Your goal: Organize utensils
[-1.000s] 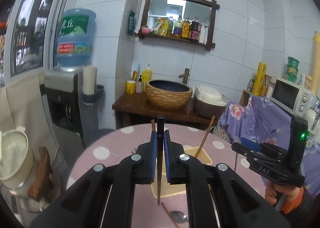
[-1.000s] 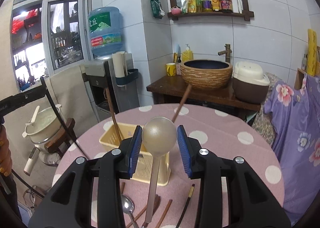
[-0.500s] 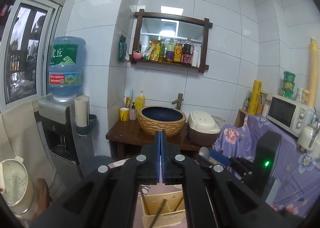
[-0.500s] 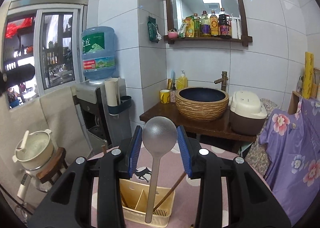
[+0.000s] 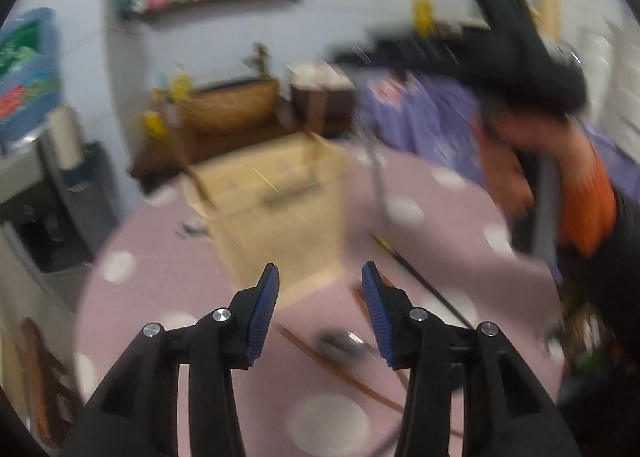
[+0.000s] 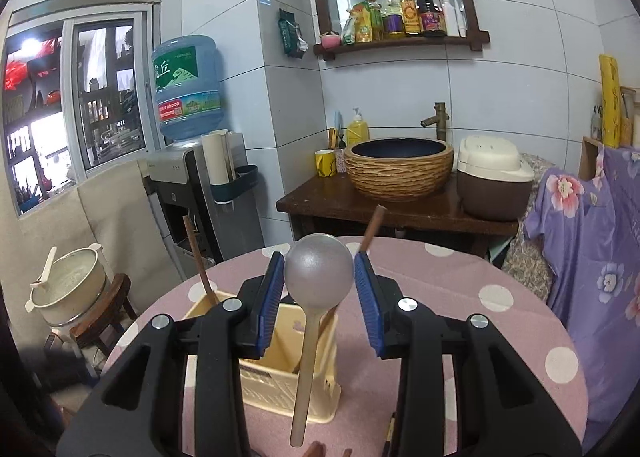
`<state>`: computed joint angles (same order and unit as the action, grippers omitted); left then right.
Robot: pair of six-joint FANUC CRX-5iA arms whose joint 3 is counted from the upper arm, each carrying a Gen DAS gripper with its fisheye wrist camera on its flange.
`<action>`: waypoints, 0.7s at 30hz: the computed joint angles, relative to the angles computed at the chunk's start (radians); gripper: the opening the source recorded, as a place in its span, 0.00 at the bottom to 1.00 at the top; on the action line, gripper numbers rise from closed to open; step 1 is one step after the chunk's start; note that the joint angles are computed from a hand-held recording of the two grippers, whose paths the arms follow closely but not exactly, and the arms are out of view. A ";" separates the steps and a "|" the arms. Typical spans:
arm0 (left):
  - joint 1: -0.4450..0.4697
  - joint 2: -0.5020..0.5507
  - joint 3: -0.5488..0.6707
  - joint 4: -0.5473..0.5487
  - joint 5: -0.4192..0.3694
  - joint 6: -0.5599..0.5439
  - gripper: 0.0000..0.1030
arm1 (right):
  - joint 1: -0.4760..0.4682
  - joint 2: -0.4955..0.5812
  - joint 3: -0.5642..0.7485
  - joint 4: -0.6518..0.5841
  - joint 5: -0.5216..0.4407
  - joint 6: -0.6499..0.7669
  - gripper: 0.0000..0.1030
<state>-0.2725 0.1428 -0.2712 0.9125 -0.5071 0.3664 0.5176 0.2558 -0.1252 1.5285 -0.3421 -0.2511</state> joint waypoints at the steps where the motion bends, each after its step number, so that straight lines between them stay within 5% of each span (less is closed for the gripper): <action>1: -0.005 0.004 -0.011 -0.009 -0.053 -0.025 0.42 | -0.005 -0.008 -0.016 0.021 0.009 -0.025 0.36; 6: -0.050 0.014 -0.016 -0.147 -0.181 -0.128 0.40 | -0.017 -0.038 -0.079 0.093 0.028 -0.117 0.36; 15: -0.069 0.079 0.070 -0.242 -0.271 -0.042 0.22 | -0.031 -0.070 -0.133 0.160 0.059 -0.196 0.36; 21: -0.093 0.114 0.134 -0.366 -0.280 0.041 0.22 | -0.035 -0.079 -0.146 0.190 0.075 -0.227 0.36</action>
